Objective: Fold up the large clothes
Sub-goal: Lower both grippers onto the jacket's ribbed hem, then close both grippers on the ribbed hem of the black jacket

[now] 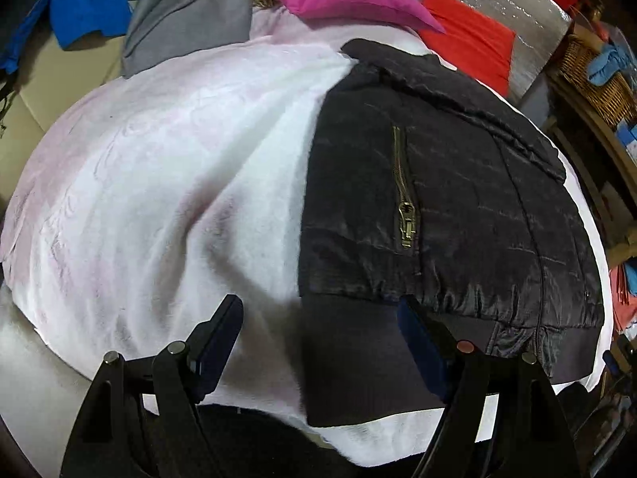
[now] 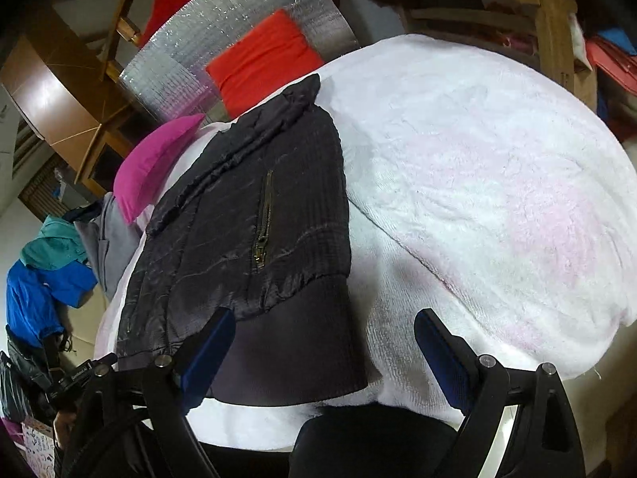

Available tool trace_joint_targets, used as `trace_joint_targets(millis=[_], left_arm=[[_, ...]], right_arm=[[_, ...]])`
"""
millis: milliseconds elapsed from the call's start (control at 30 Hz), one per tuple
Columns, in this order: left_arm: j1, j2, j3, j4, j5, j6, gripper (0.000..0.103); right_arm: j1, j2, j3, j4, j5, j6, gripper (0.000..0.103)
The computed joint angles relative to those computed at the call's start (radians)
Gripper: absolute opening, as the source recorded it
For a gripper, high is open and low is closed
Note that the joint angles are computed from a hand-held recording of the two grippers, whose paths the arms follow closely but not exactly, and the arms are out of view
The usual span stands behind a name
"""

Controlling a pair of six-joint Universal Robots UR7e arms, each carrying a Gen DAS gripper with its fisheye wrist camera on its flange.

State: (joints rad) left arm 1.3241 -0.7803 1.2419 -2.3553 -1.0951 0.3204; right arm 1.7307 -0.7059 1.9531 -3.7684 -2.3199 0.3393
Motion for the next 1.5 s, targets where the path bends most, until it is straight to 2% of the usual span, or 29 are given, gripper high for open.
trace_joint_targets(millis=[167,233,300,367,533,700,733,767,800,833,867,900,1000,1167,1233,1267,1300,1333,1367,1400,1433,1467,1500], left_arm=[[0.006,0.027,-0.024,0.016,0.000,-0.007,0.079],[0.006,0.032,-0.028,0.026,0.008,-0.011,0.070],[0.008,0.031,-0.030,0.031,-0.005,-0.010,0.065],[0.007,0.032,-0.032,0.024,-0.006,-0.012,0.064],[0.007,0.038,-0.041,0.022,-0.020,-0.007,0.064],[0.005,0.061,-0.060,0.036,-0.020,-0.001,0.064],[0.005,0.063,-0.059,0.029,-0.021,0.001,0.062],[0.006,0.064,-0.060,0.030,-0.029,0.011,0.053],[0.004,0.065,-0.059,0.030,-0.020,0.018,0.042],[0.001,0.063,-0.053,0.019,-0.013,0.027,0.031],[-0.004,0.061,-0.048,0.010,0.000,0.036,0.024],[-0.006,0.059,-0.049,0.013,0.000,0.037,0.019],[-0.009,0.038,-0.035,-0.001,-0.027,0.039,0.015],[-0.005,0.008,0.003,-0.027,-0.051,0.056,0.015],[0.005,0.019,-0.016,0.004,-0.057,0.042,0.017],[0.007,0.027,-0.025,0.010,-0.053,0.041,0.019],[0.008,0.033,-0.034,0.012,-0.048,0.030,0.026],[0.012,0.039,-0.052,0.029,-0.065,0.008,0.026],[0.015,0.043,-0.071,0.048,-0.087,-0.012,0.027],[0.016,0.047,-0.081,0.047,-0.097,-0.024,0.031],[0.016,0.052,-0.091,0.034,-0.101,-0.029,0.040],[0.013,0.056,-0.089,0.007,-0.099,-0.026,0.047],[0.012,0.061,-0.093,-0.005,-0.102,-0.019,0.060]], right_arm=[[-0.029,-0.001,-0.017,0.037,0.043,0.004,0.092],[-0.041,0.001,-0.030,0.069,0.057,0.010,0.088],[-0.046,0.003,-0.035,0.078,0.073,-0.002,0.076],[-0.047,0.007,-0.048,0.105,0.070,-0.008,0.070],[-0.048,0.014,-0.070,0.116,0.061,-0.017,0.071],[-0.065,0.013,-0.085,0.126,0.087,-0.019,0.071],[-0.068,0.013,-0.089,0.131,0.105,-0.030,0.067],[-0.067,0.008,-0.090,0.156,0.109,-0.027,0.042],[-0.064,0.004,-0.096,0.192,0.096,-0.016,0.033],[-0.065,-0.002,-0.095,0.210,0.103,-0.008,0.030],[-0.067,-0.009,-0.091,0.216,0.115,0.001,0.021],[-0.065,-0.015,-0.088,0.217,0.121,0.005,0.017],[-0.042,-0.029,-0.089,0.218,0.114,-0.012,0.013],[-0.013,-0.032,-0.091,0.231,0.076,-0.019,0.012],[-0.034,-0.035,-0.076,0.254,0.094,0.014,0.012],[-0.044,-0.036,-0.069,0.249,0.103,0.020,0.017],[-0.053,-0.033,-0.061,0.222,0.115,0.031,0.019],[-0.062,-0.034,-0.051,0.191,0.142,0.032,0.021],[-0.067,-0.036,-0.045,0.164,0.160,0.030,0.028],[-0.068,-0.035,-0.039,0.128,0.167,0.021,0.045],[-0.065,-0.030,-0.042,0.099,0.159,0.007,0.056],[-0.067,-0.030,-0.044,0.089,0.162,-0.005,0.073],[-0.071,-0.029,-0.050,0.095,0.170,-0.012,0.073]])
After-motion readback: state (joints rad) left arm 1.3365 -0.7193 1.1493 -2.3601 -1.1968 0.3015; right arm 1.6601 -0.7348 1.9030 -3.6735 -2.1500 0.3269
